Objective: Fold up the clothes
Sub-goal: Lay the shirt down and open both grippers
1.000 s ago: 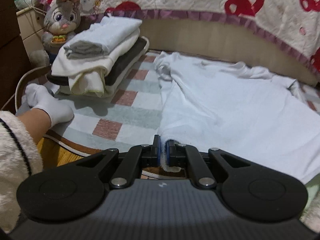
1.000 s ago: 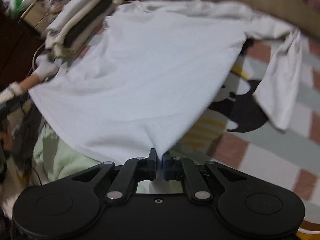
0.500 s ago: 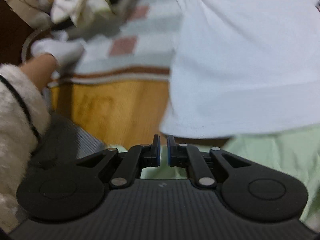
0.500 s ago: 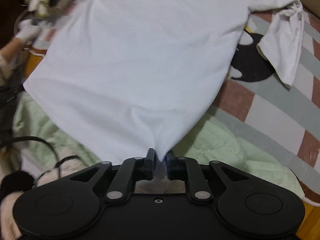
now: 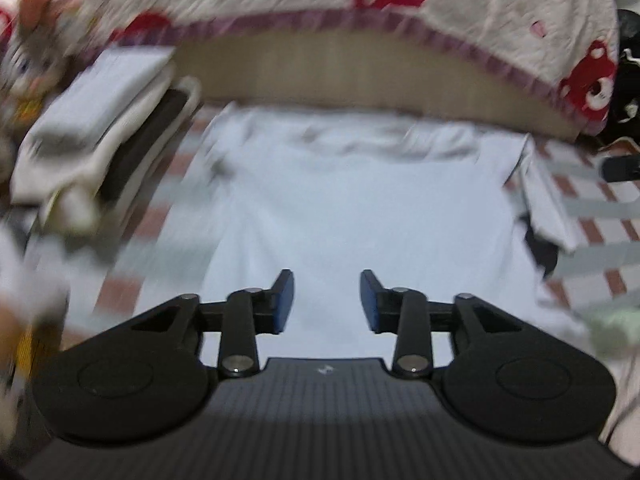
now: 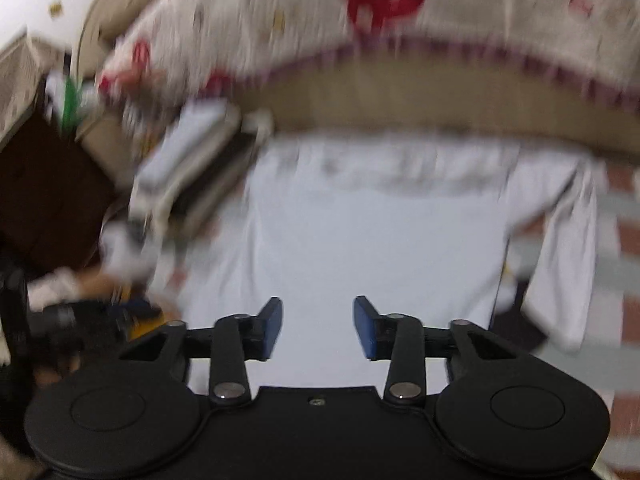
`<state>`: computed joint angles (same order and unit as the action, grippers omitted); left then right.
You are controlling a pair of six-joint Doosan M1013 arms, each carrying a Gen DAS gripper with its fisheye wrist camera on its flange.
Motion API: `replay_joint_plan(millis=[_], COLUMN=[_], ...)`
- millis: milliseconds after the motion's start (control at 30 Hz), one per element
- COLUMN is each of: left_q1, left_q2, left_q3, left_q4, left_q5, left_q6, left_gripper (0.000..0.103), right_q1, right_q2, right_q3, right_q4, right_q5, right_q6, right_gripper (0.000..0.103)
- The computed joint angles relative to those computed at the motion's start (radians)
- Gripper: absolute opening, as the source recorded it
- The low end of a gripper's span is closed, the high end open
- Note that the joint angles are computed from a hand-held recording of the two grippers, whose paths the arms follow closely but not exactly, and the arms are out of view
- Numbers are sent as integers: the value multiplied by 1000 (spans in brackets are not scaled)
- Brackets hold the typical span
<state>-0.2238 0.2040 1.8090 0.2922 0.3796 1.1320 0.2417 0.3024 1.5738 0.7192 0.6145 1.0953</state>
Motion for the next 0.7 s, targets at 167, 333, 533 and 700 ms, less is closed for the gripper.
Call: replay_joint_plan(millis=[167,333,533,700], left_q1=[7,45,101,142], left_q2=[120,247,395,521], left_q3=[-105,-210,-353,-531], left_q4=[-79,-165,-334,-615], left_q5=[-65,-45,-46,91], left_q6=[89,140,262,514], left_gripper=[40,40,41,40], right_q1=[58,44,55,41], right_q2=[66,193,312,420], right_q3=[-40,-126,-194,-325], right_q4=[-330,-257,-425,-548], right_q5=[-218,-217,-334,-259], right_q6=[266,305,447,423], right_gripper=[53,53,53,53])
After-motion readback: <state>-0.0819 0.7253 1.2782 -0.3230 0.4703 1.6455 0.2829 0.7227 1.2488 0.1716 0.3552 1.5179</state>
